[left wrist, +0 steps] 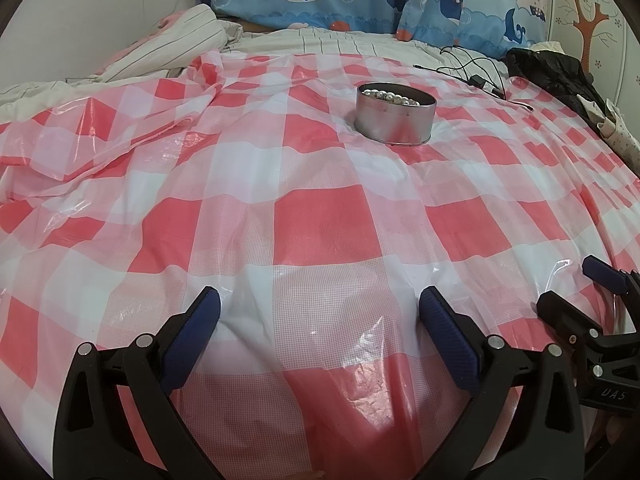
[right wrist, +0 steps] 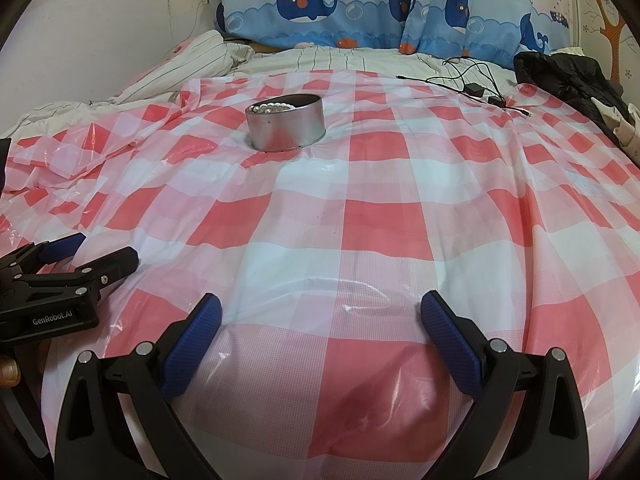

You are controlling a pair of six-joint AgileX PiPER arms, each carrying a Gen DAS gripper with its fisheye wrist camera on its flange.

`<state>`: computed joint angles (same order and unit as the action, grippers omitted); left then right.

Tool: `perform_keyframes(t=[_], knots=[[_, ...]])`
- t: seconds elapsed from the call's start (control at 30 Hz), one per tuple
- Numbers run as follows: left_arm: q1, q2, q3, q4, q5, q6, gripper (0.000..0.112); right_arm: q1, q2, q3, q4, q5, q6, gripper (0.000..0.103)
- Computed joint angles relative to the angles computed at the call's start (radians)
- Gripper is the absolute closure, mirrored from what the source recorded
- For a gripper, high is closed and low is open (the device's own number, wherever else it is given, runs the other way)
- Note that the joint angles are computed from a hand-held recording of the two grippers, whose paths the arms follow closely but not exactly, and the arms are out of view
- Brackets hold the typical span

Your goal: Organize jewelry

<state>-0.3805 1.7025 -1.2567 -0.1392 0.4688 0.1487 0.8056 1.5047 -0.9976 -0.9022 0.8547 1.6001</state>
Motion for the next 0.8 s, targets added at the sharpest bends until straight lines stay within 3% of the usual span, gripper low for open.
perform_keyframes(t=[0.5,0.8], knots=[[0.01,-0.001,0.007,-0.048,-0.006,0.042,0.017,0.0,0.001,-0.003,0.002,0.002,-0.004,0.008],[-0.003,-0.006,0.014,0.007,-0.013,-0.006,0.017,0.0,0.002,-0.005,0.004,0.003,-0.006,0.008]])
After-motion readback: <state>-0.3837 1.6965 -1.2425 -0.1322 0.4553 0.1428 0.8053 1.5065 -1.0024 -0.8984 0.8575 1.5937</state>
